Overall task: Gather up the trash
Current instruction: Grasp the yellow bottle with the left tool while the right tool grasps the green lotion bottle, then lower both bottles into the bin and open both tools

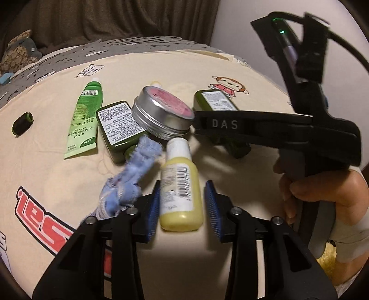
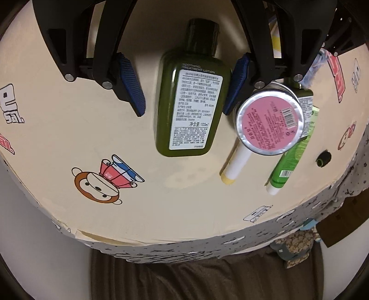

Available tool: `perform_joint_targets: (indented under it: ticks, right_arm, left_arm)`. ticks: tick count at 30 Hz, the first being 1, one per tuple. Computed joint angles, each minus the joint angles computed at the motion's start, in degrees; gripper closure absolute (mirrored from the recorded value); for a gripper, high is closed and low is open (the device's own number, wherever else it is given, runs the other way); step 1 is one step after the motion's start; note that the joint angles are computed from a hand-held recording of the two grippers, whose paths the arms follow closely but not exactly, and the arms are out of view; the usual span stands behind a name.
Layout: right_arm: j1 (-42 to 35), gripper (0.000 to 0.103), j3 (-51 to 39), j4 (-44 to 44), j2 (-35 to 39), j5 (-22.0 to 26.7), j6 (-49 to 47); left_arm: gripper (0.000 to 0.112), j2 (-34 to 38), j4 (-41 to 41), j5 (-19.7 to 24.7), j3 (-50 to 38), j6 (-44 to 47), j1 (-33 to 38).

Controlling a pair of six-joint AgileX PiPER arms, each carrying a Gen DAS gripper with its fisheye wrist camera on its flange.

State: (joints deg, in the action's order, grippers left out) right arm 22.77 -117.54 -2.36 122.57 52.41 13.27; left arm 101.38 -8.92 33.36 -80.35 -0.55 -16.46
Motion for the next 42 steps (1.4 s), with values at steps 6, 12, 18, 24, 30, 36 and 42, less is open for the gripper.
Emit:
perform_joint_targets:
  ticks: [6, 12, 18, 24, 30, 36, 42]
  right_arm:
    - [-0.9, 0.046, 5.9, 0.3, -4.6, -1.6, -2.3]
    - [-2.0, 0.047, 18.6, 0.7, -15.8, -6.6, -3.9]
    - [-0.5, 0.047, 31.3, 0.5, -31.6, -10.2, -5.7]
    - [4.0, 0.046, 41.7, -1.5, -47.3, -9.8, -6.2]
    - [12.5, 0.046, 50.4, -7.6, -61.1, -5.9, -0.9]
    - [20.3, 0.046, 58.1, -8.5, -67.8, -2.7, 5.2]
    - [24.3, 0.046, 66.3, -4.6, -66.7, -4.6, 8.5]
  left_arm:
    - [0.083, -2.9, -0.4, 0.2, 2.2, 0.5, -0.5]
    - [0.083, -11.7, 4.3, -1.8, 9.5, -4.1, -3.3]
    - [0.083, -22.5, 13.0, -0.6, 16.3, -14.1, -6.7]
    - [0.083, -36.6, 26.1, 4.0, 23.8, -29.5, -13.0]
    - [0.083, -47.9, 39.9, 16.4, 28.0, -46.6, -25.1]
    - [0.083, -54.3, 50.5, 30.0, 33.6, -65.4, -44.7]
    - [0.083, -55.9, 48.5, 30.9, 41.4, -75.5, -52.0]
